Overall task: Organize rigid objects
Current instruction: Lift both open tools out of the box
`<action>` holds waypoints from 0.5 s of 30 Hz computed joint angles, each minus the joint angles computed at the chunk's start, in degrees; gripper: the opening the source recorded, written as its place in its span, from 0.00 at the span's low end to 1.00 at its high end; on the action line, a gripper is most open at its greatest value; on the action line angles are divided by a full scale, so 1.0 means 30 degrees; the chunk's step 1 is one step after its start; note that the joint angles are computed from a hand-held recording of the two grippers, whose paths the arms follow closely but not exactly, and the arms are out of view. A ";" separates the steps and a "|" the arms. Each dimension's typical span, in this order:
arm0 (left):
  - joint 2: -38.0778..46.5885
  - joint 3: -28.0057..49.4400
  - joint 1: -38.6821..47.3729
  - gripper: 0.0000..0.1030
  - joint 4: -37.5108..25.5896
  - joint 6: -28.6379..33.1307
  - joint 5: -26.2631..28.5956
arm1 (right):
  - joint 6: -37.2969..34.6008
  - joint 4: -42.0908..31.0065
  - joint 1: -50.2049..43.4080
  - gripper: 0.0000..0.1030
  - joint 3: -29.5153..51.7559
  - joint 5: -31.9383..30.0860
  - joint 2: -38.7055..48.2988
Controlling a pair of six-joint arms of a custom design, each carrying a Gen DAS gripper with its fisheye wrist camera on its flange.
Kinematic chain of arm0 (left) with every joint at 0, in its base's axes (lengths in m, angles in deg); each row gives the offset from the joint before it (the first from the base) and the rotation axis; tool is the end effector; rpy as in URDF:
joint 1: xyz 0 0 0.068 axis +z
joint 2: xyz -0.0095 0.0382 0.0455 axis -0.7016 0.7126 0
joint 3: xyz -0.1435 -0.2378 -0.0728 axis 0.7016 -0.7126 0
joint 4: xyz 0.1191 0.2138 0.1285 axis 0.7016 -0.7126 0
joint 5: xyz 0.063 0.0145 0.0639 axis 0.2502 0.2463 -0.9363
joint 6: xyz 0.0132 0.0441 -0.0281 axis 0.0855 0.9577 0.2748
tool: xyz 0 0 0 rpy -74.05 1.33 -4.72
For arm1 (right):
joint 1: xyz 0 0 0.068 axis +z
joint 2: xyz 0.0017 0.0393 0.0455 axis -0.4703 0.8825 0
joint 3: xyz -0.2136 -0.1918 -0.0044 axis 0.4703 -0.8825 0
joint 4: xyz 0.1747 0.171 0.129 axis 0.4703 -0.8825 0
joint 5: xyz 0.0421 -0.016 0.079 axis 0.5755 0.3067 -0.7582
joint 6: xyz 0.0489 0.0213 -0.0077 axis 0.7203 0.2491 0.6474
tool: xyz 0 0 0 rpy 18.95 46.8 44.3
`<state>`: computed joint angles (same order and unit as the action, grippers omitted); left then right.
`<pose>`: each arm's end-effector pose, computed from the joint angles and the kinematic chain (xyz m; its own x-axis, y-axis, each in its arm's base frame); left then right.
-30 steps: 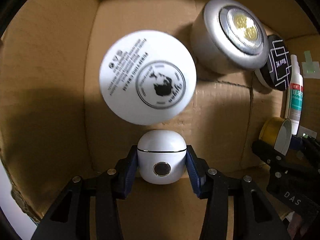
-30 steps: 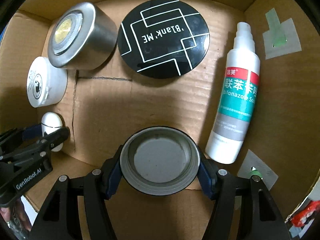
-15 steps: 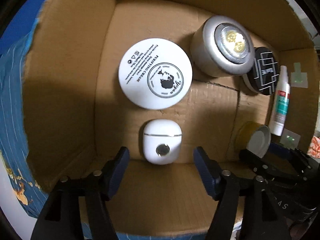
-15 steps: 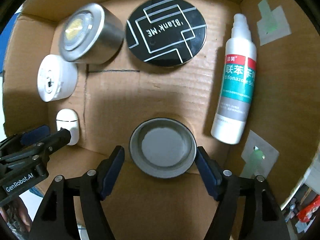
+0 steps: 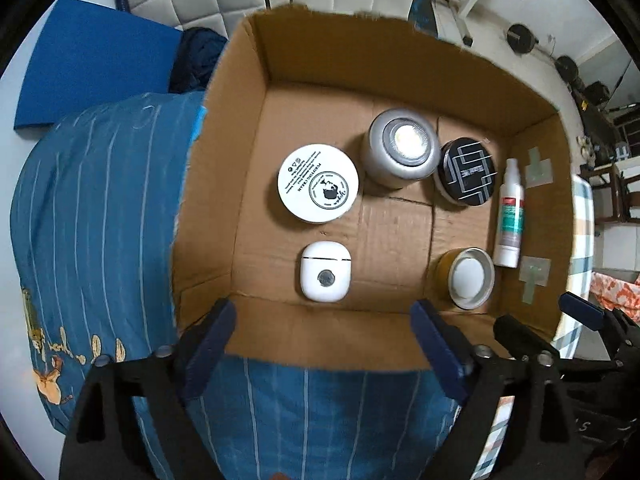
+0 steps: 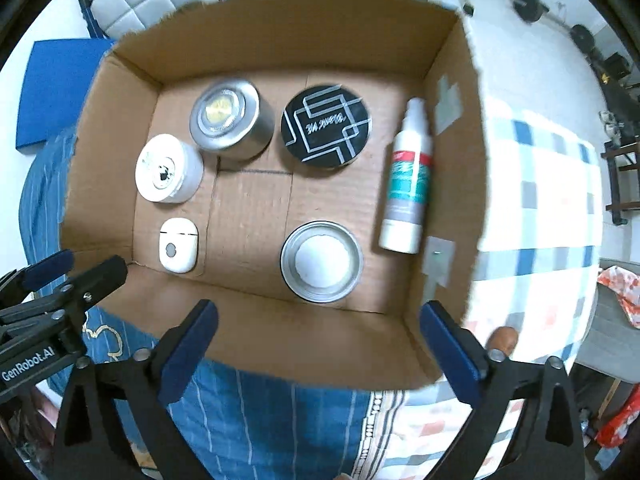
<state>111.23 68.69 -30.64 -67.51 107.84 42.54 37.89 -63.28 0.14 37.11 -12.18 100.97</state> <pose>0.3020 0.0722 0.2170 -0.9479 0.3152 -0.0452 0.3174 0.9467 -0.0548 0.2582 0.1421 0.1250 -0.9359 0.3510 0.0295 0.3521 0.9297 0.1079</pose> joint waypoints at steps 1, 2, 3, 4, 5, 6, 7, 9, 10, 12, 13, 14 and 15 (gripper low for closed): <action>-0.0144 -0.0315 -0.0267 0.94 0.0300 -0.0285 0.0118 | 0.0227 -0.0182 0.0184 1.00 -0.0201 0.0241 -0.0548; -0.0768 -0.0706 -0.0386 0.94 0.0282 -0.0260 0.0331 | 0.0572 -0.0549 0.0426 1.00 -0.0338 0.0575 -0.1170; -0.1336 -0.1333 -0.0622 0.94 0.0649 -0.0423 0.0419 | 0.1173 -0.0999 0.1035 1.00 -0.0036 0.0808 -0.1433; -0.1876 -0.1314 -0.0530 0.94 0.0560 -0.0249 0.0547 | 0.1453 -0.1330 0.1420 1.00 -0.0139 0.1016 -0.2033; -0.2459 -0.1584 -0.0198 0.94 0.0553 0.0160 0.0736 | 0.1966 -0.1746 0.1989 1.00 -0.0065 0.1249 -0.2591; -0.3091 -0.1811 0.0004 0.94 0.0452 0.0412 0.0916 | 0.2194 -0.2099 0.2205 1.00 0.0009 0.1481 -0.3026; -0.3675 -0.1956 0.0236 0.94 0.0292 0.0737 0.1160 | 0.2512 -0.2351 0.2581 1.00 0.0145 0.1791 -0.3310; -0.4542 -0.2068 0.0658 0.94 -0.0058 0.1244 0.1625 | 0.3233 -0.3018 0.3351 1.00 0.0358 0.2501 -0.4056; -0.5273 -0.2127 0.0973 0.94 -0.0290 0.1603 0.1936 | 0.3589 -0.3347 0.3746 1.00 0.0474 0.2815 -0.4372; -0.6270 -0.1877 0.1691 0.94 -0.0868 0.2248 0.2619 | 0.4362 -0.3966 0.4499 1.00 0.0613 0.3437 -0.5132; -0.6755 -0.1973 0.2076 0.94 -0.1026 0.2592 0.3038 | 0.4753 -0.4255 0.4905 1.00 0.0727 0.3750 -0.5441; -0.7218 -0.1831 0.2537 0.94 -0.1398 0.3046 0.3462 | 0.5203 -0.4580 0.5358 1.00 0.0828 0.4148 -0.5825; -0.7525 -0.1751 0.2800 0.94 -0.1615 0.3302 0.3695 | 0.5591 -0.4900 0.5737 1.00 0.0944 0.4505 -0.6133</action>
